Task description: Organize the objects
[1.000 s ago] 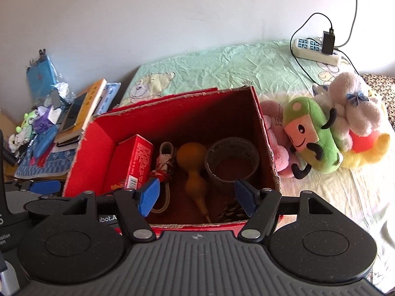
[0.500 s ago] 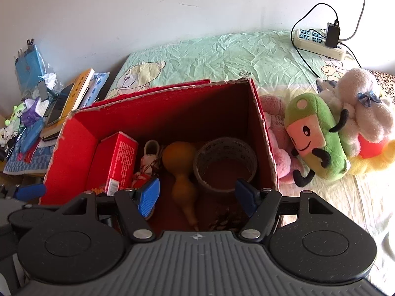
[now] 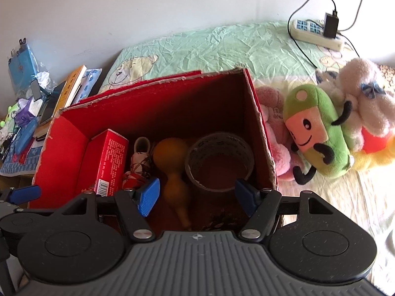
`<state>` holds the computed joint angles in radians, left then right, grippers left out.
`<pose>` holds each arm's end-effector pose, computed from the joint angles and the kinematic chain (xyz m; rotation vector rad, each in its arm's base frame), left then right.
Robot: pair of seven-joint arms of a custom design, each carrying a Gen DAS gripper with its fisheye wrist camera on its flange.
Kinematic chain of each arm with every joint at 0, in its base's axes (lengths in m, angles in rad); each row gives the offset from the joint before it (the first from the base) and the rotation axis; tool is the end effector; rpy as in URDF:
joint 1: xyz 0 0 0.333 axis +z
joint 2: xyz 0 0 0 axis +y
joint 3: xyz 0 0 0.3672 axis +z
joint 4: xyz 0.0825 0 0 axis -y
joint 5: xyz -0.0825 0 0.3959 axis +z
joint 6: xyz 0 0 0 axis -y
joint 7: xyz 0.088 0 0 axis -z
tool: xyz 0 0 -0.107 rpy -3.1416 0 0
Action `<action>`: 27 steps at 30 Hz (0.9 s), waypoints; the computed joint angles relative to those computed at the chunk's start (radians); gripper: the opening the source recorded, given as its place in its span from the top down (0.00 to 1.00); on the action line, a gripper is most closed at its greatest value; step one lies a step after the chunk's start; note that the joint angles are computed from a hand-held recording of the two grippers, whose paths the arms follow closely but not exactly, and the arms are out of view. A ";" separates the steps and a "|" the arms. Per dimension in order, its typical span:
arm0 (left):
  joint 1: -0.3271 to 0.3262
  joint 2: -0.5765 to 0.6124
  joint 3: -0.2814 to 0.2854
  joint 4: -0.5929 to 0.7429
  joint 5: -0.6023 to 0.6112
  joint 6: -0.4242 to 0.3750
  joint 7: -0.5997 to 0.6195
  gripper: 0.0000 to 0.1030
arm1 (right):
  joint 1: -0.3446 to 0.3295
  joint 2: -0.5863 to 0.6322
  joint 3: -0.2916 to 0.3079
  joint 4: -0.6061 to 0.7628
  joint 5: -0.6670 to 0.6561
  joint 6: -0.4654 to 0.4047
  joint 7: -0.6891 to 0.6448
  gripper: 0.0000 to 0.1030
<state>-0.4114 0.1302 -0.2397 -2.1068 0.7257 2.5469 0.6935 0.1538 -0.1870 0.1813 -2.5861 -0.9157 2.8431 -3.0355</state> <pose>0.4792 -0.3706 0.4314 -1.5560 2.1387 -0.3983 0.4127 0.1888 0.3977 -1.3241 2.2552 -0.5130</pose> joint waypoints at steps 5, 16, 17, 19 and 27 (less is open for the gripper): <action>0.001 0.003 -0.001 -0.007 -0.012 0.017 0.003 0.01 | 0.001 0.002 -0.002 0.001 0.001 0.002 -0.010 0.32; 0.001 0.004 0.002 -0.030 -0.039 0.052 0.020 0.01 | 0.010 0.000 0.000 0.005 -0.016 -0.034 -0.003 0.32; 0.001 0.005 0.003 -0.029 -0.038 0.049 0.021 0.01 | 0.012 0.000 0.001 0.006 -0.016 -0.042 -0.003 0.32; -0.001 0.006 0.004 -0.027 -0.035 0.044 0.017 0.01 | 0.014 0.000 0.001 0.007 -0.020 -0.047 0.002 0.32; -0.003 -0.002 0.004 -0.031 -0.012 0.049 0.011 0.01 | 0.025 -0.001 -0.003 0.010 -0.032 -0.063 0.018 0.32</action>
